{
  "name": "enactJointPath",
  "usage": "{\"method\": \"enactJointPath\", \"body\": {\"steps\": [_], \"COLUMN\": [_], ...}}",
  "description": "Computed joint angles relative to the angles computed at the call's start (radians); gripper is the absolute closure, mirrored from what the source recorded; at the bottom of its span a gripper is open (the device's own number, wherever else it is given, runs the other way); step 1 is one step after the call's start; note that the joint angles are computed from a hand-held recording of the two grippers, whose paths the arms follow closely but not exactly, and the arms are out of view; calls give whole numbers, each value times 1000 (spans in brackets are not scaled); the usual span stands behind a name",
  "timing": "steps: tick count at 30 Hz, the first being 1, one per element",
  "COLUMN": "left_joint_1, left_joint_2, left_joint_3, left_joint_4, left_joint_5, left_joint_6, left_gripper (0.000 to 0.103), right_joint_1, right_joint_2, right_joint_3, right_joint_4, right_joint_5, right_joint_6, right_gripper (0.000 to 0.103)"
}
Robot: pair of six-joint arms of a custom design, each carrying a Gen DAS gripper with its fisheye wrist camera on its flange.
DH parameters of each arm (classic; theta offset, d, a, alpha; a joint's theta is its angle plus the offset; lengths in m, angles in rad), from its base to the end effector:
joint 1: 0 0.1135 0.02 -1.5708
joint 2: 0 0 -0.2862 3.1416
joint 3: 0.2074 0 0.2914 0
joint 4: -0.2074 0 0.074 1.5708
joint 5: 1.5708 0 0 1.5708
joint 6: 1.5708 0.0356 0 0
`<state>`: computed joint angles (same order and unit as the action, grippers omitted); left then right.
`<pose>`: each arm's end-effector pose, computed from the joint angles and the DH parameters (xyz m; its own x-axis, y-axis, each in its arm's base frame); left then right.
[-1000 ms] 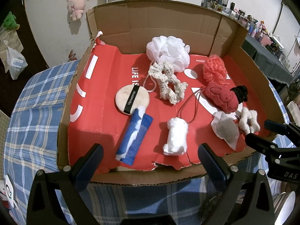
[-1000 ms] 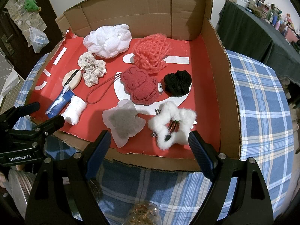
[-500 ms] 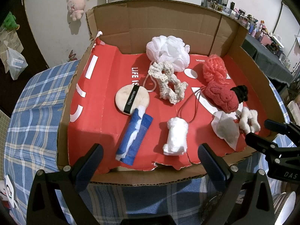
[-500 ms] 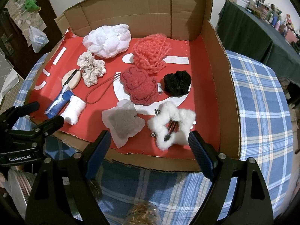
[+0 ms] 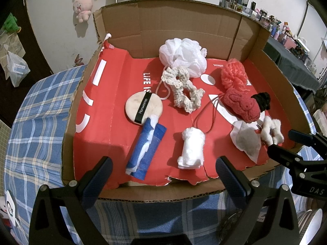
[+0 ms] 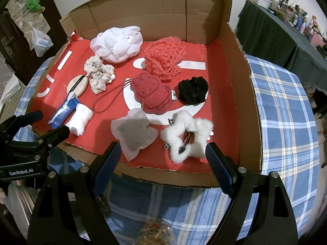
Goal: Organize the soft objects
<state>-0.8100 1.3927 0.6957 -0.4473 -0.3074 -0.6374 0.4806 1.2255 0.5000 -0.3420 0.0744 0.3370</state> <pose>0.1947 -0.1889 0.1599 -0.8639 0.0849 -0.4964 0.1119 0.9934 -0.0248 0.2044 0.1036 0.1426 -0.8750 -0.0843 -0.4767 -0.1482 0.9841 0.0980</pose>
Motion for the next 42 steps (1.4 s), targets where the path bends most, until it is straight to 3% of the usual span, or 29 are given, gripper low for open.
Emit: {"method": "enactJointPath", "body": {"steps": [21,28,36,41,42], "left_joint_1": [1,-24,-154,-436,-500], "left_joint_2": [0,-120,-405,-519,-513], "left_joint_3": [-2,-23,-9,21,33], "left_joint_4": [4,-30,-239,-438,-484], "left_joint_5": [0,-48,-234,-473,-517], "left_joint_6": [1,1,-100,-308,-367], "left_gripper": [0,0,0,0,0], "right_joint_1": [-2,-18,83,393,459], "right_joint_2": [-2,-84,-442,-660,-680], "right_joint_3": [2,7,27,60,62], "right_joint_4": [-3,-55,-293,-504,-536], "right_joint_5": [-4,-1,115,373,421], "right_joint_6": [1,2,64,239,284], "right_gripper": [18,18,18,17,12]}}
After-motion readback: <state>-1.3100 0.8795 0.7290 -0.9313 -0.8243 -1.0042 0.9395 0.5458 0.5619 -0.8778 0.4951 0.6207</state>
